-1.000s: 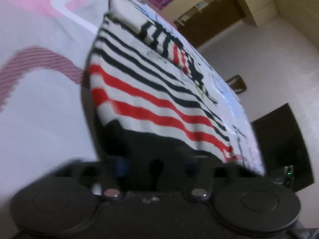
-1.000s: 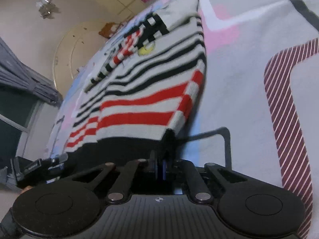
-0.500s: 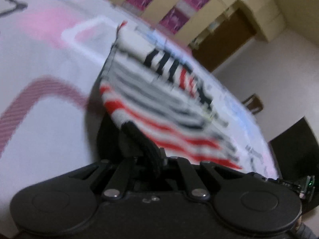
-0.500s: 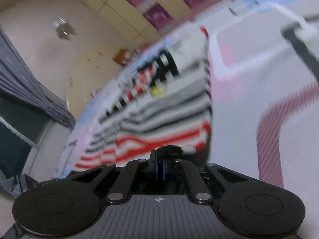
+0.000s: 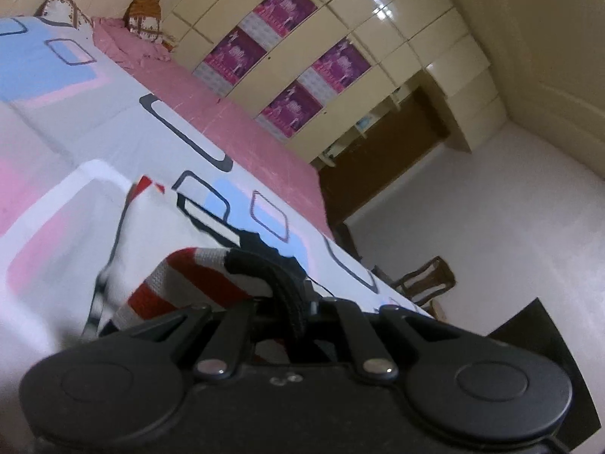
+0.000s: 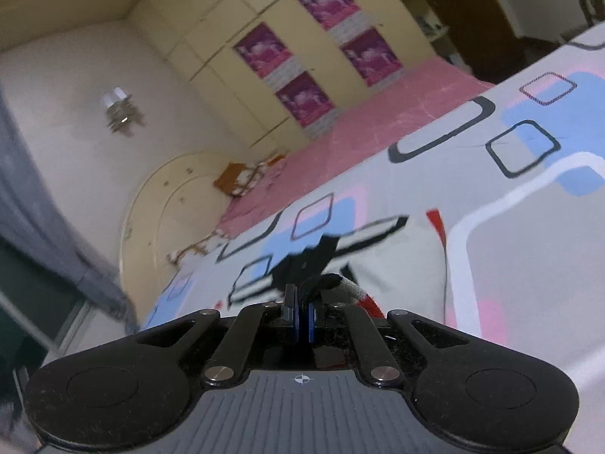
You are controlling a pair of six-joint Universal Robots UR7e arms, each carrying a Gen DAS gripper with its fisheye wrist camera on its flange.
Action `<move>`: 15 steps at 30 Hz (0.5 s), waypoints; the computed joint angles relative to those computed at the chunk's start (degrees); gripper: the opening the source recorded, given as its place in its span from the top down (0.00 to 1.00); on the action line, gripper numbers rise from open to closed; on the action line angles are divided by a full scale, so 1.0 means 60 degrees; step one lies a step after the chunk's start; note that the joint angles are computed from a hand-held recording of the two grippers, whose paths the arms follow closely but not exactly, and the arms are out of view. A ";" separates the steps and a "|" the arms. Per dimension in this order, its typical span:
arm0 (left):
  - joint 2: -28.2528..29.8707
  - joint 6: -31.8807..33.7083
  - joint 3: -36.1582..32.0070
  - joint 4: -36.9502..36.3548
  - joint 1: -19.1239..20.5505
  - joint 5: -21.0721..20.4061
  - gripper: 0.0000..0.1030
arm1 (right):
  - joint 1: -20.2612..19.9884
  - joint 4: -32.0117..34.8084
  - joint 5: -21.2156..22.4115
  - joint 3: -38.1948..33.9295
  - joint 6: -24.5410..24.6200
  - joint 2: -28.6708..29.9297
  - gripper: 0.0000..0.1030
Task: Fold small clothes
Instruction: 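Lift the hem with both grippers and fold it over toward the collar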
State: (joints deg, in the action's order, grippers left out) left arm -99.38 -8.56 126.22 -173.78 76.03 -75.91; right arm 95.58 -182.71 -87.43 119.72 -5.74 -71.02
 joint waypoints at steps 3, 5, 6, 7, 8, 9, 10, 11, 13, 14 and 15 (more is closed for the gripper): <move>0.1070 0.0021 -0.1085 0.0467 0.0484 -0.0160 0.95 | -0.0003 0.0645 -0.0410 -0.1280 0.0588 0.1010 0.97; 0.1705 0.0042 -0.1843 0.1159 0.0863 -0.0125 0.95 | -0.0115 0.1096 -0.0608 -0.2061 0.0940 0.1684 0.97; 0.2060 0.0014 -0.2234 0.1536 0.1041 -0.0068 0.95 | -0.0207 0.1417 -0.0669 -0.2360 0.1104 0.1891 0.97; 0.2381 -0.0053 -0.2612 0.1987 0.1176 0.0127 0.95 | -0.0327 0.1672 -0.0677 -0.2614 0.1220 0.2097 0.97; 0.2644 -0.0057 -0.2931 0.2328 0.1313 0.0193 0.95 | -0.0435 0.1858 -0.0679 -0.2765 0.1302 0.2230 0.97; 0.2904 0.0031 -0.3199 0.2516 0.1491 0.0009 0.95 | -0.0520 0.2067 -0.0777 -0.3008 0.1402 0.2460 0.97; 0.3053 0.0132 -0.3360 0.2600 0.1625 -0.0157 0.95 | -0.0597 0.2180 -0.0879 -0.3135 0.1451 0.2591 0.96; 0.3230 0.0212 -0.3554 0.2706 0.1724 -0.0223 0.93 | -0.0686 0.2250 -0.0852 -0.3241 0.1504 0.2703 0.96; 0.3483 0.0388 -0.3822 0.2622 0.1995 -0.0789 0.85 | -0.0888 0.2218 -0.0470 -0.3435 0.1756 0.2900 0.96; 0.3645 0.0360 -0.3980 0.2481 0.2165 -0.1226 0.74 | -0.0968 0.2267 -0.0326 -0.3609 0.1880 0.3022 0.95; 0.3824 0.0276 -0.4130 0.2273 0.2376 -0.1795 0.67 | -0.0968 0.2258 -0.0400 -0.3786 0.1980 0.3150 0.82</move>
State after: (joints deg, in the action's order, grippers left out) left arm -76.44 -6.90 101.44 -160.14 90.28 -86.68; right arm 89.77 -169.16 -89.83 97.01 6.15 -52.12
